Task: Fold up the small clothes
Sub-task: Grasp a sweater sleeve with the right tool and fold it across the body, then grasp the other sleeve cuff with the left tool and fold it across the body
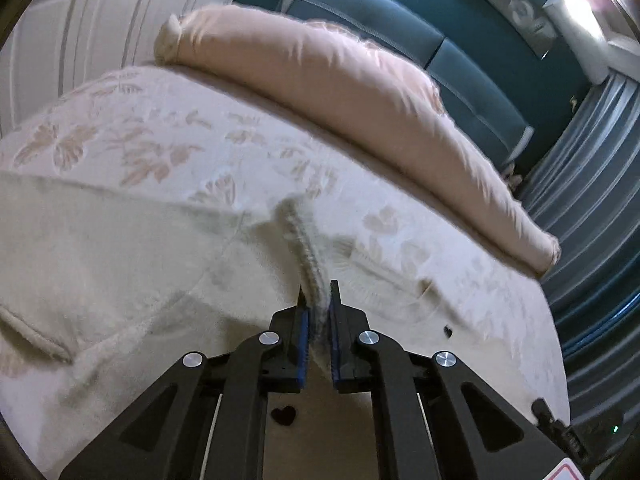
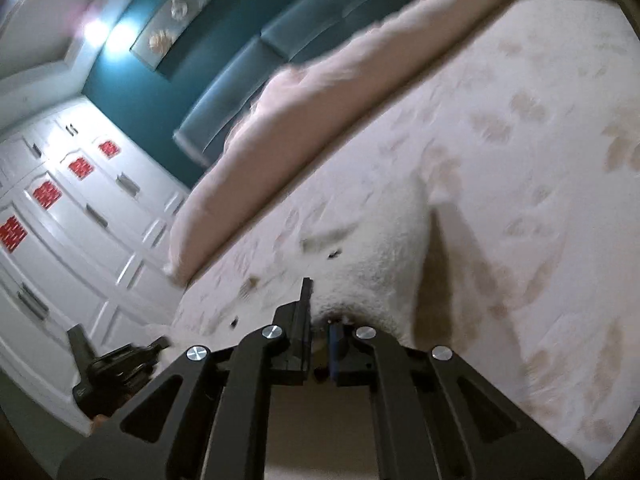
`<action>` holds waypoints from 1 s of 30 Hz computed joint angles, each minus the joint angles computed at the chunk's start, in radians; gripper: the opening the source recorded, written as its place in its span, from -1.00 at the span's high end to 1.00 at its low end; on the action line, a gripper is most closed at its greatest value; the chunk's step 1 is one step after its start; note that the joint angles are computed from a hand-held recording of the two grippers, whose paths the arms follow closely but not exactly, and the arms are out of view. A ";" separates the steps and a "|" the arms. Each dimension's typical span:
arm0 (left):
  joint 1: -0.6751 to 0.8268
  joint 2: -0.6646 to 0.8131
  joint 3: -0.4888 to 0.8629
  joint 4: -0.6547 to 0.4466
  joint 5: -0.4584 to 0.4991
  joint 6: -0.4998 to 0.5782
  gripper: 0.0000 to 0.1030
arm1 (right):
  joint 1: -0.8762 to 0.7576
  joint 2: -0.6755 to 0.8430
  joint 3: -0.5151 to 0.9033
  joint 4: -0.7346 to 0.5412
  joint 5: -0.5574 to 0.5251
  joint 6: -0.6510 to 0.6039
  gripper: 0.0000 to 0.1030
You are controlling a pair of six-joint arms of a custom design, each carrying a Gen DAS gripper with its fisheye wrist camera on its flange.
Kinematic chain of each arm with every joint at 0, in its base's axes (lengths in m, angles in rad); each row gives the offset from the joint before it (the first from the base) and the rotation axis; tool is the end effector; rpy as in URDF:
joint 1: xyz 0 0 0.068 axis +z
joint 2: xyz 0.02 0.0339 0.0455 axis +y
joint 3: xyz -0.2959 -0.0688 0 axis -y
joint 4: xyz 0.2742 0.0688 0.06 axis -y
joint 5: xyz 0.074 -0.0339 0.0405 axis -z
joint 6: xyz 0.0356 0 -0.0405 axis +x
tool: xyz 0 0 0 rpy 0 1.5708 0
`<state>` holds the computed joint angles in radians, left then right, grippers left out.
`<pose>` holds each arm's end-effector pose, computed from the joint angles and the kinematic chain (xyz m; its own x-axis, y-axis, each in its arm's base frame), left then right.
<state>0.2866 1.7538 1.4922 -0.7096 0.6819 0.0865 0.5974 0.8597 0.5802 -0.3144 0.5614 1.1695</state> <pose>0.4011 0.0948 0.3076 -0.7784 -0.1595 -0.6071 0.1896 0.8623 -0.4696 0.1705 0.0931 0.2614 -0.2832 0.7498 -0.5980 0.3824 0.6601 0.6466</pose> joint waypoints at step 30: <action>0.020 0.034 -0.231 0.136 -0.114 0.122 0.74 | -0.098 0.385 0.246 -0.242 -0.083 -0.208 0.60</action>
<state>0.3063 1.7877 1.2614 -0.5733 0.5678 0.2090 0.4995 1.2447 0.8260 -0.5564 0.4787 0.9610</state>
